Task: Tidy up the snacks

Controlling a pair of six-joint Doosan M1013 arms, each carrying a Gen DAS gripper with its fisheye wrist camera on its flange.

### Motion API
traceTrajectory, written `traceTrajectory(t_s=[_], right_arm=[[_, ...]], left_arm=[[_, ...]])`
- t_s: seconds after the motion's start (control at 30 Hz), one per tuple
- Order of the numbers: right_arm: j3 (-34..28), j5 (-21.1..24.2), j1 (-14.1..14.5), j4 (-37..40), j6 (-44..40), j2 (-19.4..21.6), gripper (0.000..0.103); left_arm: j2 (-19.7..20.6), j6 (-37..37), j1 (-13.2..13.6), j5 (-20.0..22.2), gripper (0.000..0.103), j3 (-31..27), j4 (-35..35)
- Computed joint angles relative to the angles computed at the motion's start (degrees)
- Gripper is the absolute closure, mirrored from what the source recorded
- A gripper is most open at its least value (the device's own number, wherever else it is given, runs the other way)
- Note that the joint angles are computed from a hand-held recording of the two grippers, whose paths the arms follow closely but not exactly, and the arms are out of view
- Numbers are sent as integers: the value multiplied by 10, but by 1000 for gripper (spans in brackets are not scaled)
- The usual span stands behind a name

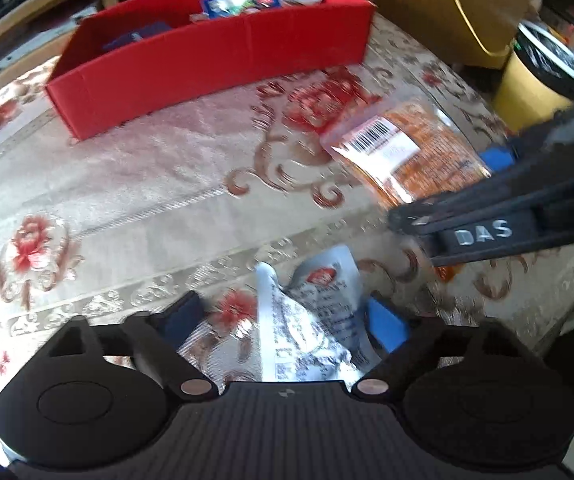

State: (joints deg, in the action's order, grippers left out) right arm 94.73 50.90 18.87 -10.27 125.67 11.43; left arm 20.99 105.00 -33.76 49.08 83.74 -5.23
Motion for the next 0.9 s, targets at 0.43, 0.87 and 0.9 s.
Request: traceTrajectory(t_s=[0.43,0.87,0.9], right_arm=[[13,-36,2,29,-55,-20,64],[33,-95,-23,57,-29,-46,67],[33,-98,-25,57,-25,-47,67]], left_arm=[[3,-34,-5,22,41,-17,18],[5,-26,4,12,41,-51,-6],[6,-23,5,12,41,-54,-11]])
